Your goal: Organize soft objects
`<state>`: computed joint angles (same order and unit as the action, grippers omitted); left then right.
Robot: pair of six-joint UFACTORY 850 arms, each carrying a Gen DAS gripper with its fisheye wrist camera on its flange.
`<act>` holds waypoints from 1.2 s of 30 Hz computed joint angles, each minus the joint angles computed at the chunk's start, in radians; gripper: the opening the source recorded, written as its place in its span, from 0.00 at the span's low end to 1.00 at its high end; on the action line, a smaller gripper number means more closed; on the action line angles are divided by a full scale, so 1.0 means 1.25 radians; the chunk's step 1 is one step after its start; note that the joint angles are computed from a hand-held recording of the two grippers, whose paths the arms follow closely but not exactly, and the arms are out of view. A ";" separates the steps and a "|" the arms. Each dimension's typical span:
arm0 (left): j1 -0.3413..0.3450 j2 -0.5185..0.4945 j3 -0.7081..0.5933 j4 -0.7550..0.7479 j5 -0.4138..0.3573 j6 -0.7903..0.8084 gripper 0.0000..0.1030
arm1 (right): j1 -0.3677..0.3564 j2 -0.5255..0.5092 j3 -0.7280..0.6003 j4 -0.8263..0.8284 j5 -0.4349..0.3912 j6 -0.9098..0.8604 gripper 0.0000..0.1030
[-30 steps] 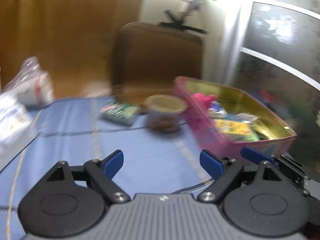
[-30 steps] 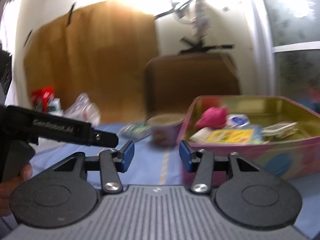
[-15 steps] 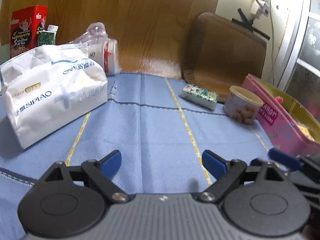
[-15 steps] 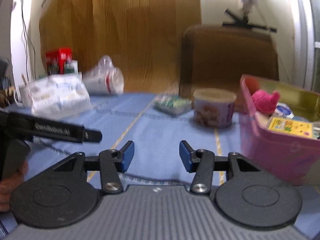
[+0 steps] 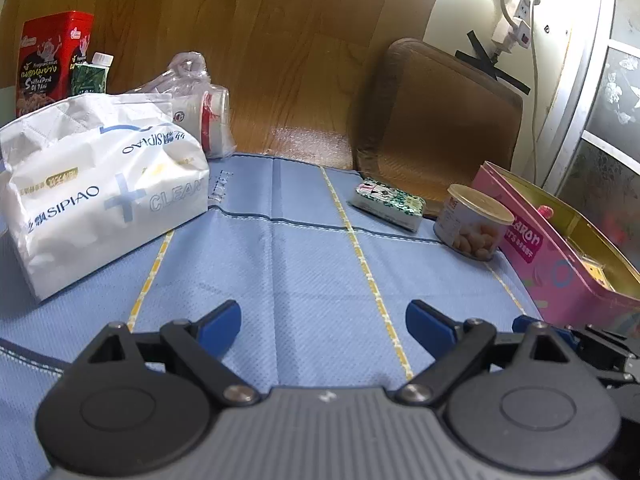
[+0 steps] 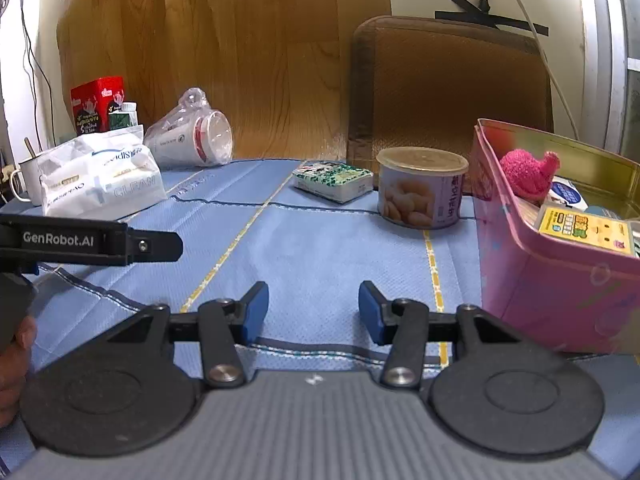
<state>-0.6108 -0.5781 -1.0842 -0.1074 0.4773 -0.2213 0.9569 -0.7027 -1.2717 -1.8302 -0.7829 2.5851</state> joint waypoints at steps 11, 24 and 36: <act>0.004 0.001 0.001 0.023 -0.004 -0.027 0.90 | -0.001 -0.007 -0.015 0.035 0.005 -0.037 0.52; 0.003 0.001 0.001 0.031 -0.005 -0.035 0.91 | -0.002 -0.009 -0.017 0.038 0.009 -0.042 0.53; 0.002 0.001 0.002 0.029 -0.005 -0.033 0.91 | -0.002 -0.010 -0.018 0.039 0.009 -0.043 0.53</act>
